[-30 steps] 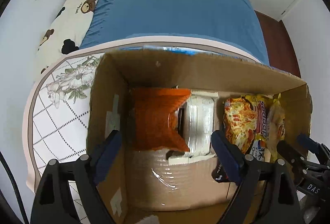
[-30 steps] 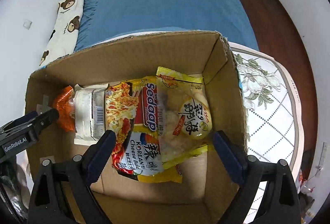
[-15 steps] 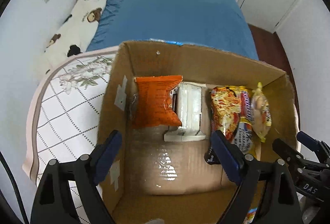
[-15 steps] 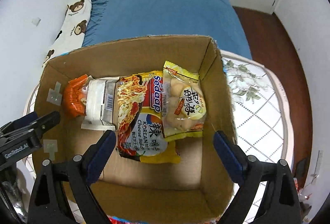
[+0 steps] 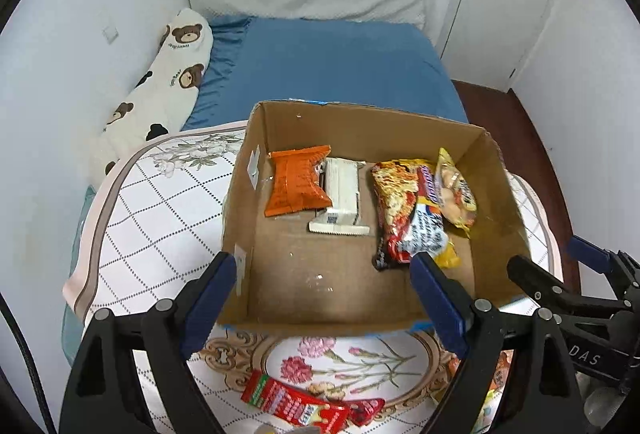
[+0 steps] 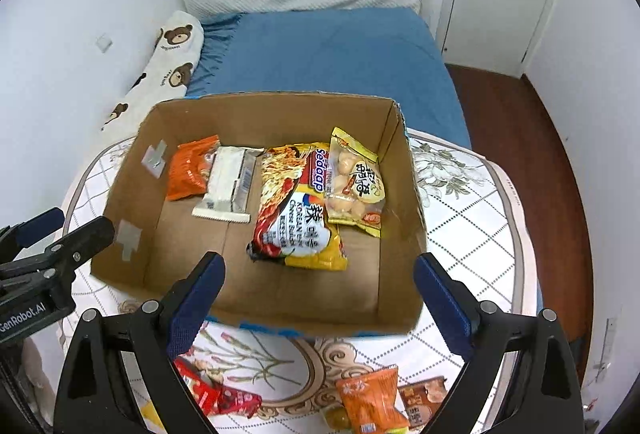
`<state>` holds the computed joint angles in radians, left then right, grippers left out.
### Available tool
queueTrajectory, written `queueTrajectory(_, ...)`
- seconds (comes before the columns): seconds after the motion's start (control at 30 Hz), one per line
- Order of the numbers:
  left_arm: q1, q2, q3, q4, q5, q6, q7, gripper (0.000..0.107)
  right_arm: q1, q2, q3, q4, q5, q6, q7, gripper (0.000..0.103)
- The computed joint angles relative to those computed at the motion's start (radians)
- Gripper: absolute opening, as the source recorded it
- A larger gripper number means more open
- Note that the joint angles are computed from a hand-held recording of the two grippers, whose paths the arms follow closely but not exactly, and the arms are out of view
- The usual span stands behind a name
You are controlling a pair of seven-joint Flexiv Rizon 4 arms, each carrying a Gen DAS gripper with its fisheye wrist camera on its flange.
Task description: Organize snacks
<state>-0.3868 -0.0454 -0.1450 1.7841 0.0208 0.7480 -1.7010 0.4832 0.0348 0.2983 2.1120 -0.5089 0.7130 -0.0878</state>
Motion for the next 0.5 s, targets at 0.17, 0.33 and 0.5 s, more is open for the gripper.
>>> queueTrajectory(0.17,-0.006,0.077,0.003,0.063,-0.032,0.023,0.017,0.089,0.02,0.051,0.034,0.009,-0.02,-0.038,0.043,0.097)
queueTrajectory(0.33,-0.007,0.153,0.003,0.135,-0.056,0.013,0.035,0.089,0.038,0.108,0.069,0.051,0.034,-0.027,0.089,0.097)
queueTrajectory(0.5,-0.003,0.237,-0.005,0.247,-0.002,-0.043,0.049,0.089,0.082,0.128,0.106,0.127,0.188,-0.018,0.111,0.097)
